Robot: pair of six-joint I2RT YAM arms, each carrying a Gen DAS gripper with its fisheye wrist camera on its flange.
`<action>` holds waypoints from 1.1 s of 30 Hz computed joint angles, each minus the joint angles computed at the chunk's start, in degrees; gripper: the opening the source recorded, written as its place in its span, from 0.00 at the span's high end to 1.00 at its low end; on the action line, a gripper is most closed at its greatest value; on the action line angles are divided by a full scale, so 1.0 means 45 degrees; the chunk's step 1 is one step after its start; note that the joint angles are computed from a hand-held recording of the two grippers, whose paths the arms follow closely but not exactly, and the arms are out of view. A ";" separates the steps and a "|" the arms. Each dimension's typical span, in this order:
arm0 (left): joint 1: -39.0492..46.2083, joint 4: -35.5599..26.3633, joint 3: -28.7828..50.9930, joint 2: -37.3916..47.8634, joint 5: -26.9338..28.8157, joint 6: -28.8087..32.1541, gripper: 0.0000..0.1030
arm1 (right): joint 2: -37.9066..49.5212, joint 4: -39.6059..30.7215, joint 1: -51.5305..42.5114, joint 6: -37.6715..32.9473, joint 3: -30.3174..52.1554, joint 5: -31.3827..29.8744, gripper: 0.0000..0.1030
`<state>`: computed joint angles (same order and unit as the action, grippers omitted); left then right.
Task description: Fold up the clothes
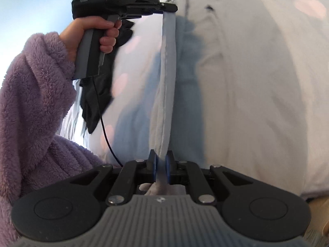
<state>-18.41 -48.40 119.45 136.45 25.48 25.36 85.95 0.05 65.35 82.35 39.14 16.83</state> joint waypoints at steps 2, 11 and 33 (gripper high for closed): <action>-0.0323 -0.0175 0.0245 0.0251 -0.0322 0.0098 0.96 | -0.0047 -0.0080 0.0024 0.0258 -0.0141 -0.0045 0.90; -0.0703 -0.0992 0.1349 0.1328 -0.0704 -0.0491 0.92 | -0.0239 0.0514 -0.0198 0.1527 -0.1315 -0.0509 0.90; 0.2316 -0.0221 -1.0393 -0.6602 0.0802 0.3203 0.63 | 0.0830 0.1517 0.0411 0.2241 -0.1593 -0.0510 0.61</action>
